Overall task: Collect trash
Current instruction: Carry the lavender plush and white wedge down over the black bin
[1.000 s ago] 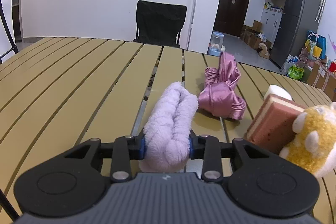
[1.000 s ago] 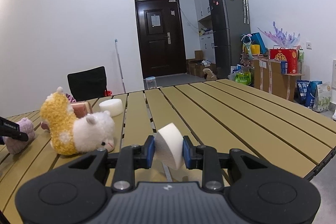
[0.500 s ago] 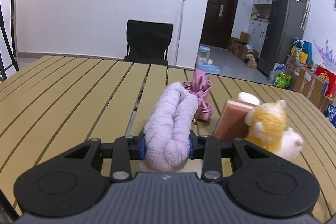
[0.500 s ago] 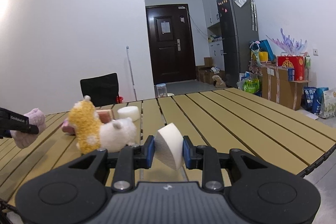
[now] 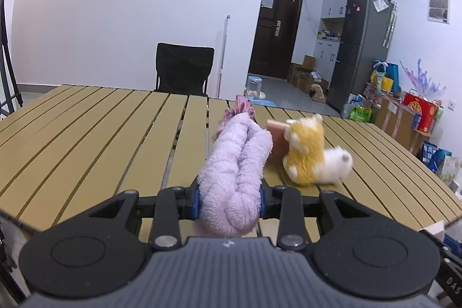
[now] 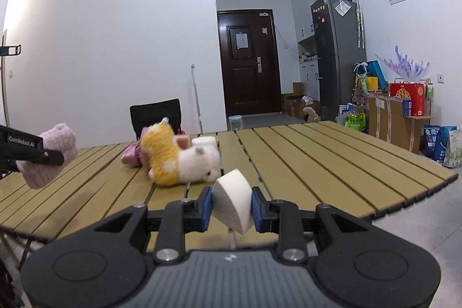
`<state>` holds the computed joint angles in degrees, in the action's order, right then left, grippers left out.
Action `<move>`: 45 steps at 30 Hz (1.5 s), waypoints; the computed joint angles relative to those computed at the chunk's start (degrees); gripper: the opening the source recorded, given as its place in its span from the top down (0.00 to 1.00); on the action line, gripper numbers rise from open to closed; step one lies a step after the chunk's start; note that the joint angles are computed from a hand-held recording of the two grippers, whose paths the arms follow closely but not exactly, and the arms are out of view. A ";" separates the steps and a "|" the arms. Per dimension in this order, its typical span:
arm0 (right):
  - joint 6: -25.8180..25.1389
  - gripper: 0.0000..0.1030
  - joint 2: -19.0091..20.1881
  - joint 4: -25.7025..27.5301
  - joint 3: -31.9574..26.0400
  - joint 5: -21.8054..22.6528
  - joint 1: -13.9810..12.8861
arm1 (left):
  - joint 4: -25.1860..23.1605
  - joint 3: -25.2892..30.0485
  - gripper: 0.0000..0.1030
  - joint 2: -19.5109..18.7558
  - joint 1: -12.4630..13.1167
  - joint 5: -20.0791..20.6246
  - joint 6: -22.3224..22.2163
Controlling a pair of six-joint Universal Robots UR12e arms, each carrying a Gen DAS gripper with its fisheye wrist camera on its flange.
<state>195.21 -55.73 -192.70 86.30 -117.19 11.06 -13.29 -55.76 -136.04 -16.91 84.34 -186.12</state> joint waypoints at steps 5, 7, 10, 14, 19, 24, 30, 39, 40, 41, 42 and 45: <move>0.94 0.74 -1.62 0.84 3.18 0.44 1.14 | 3.51 -6.67 0.66 3.43 0.30 -0.77 0.72; 1.42 0.74 -2.21 1.18 4.29 0.61 1.53 | 4.31 -9.20 0.66 4.70 0.39 -1.18 0.95; 2.05 0.74 -2.97 2.07 5.65 1.18 1.95 | 4.27 -12.09 0.66 6.19 0.48 -1.46 1.44; 2.42 0.74 -3.75 3.25 7.30 1.92 2.68 | 3.90 -15.43 0.66 7.80 0.71 -1.92 2.30; 2.89 0.74 -4.46 4.59 8.86 2.72 3.43 | 3.44 -19.69 0.66 9.78 1.04 -1.61 3.36; 3.27 0.74 -5.04 6.70 10.28 3.52 3.89 | 2.23 -23.21 0.66 11.35 1.29 -1.62 4.89; 4.54 0.74 -5.78 8.97 11.97 4.29 4.20 | 0.10 -26.24 0.66 12.55 1.26 -1.25 7.06; 7.46 0.74 -6.79 12.65 14.21 4.97 3.67 | -7.00 -28.08 0.66 13.11 0.89 -1.04 10.75; 7.89 0.74 -6.88 12.89 14.42 4.97 3.58 | -8.15 -27.98 0.66 13.04 0.84 -0.98 11.02; 8.30 0.74 -6.96 13.07 14.63 5.03 3.45 | -9.42 -27.76 0.66 12.90 0.76 -0.72 11.30; 8.71 0.74 -7.02 13.27 14.80 5.05 3.34 | -10.88 -27.44 0.66 12.71 0.67 -0.35 11.48; 9.84 0.74 -7.03 14.33 14.99 5.13 3.01 | -15.32 -26.11 0.66 12.06 0.59 0.25 11.00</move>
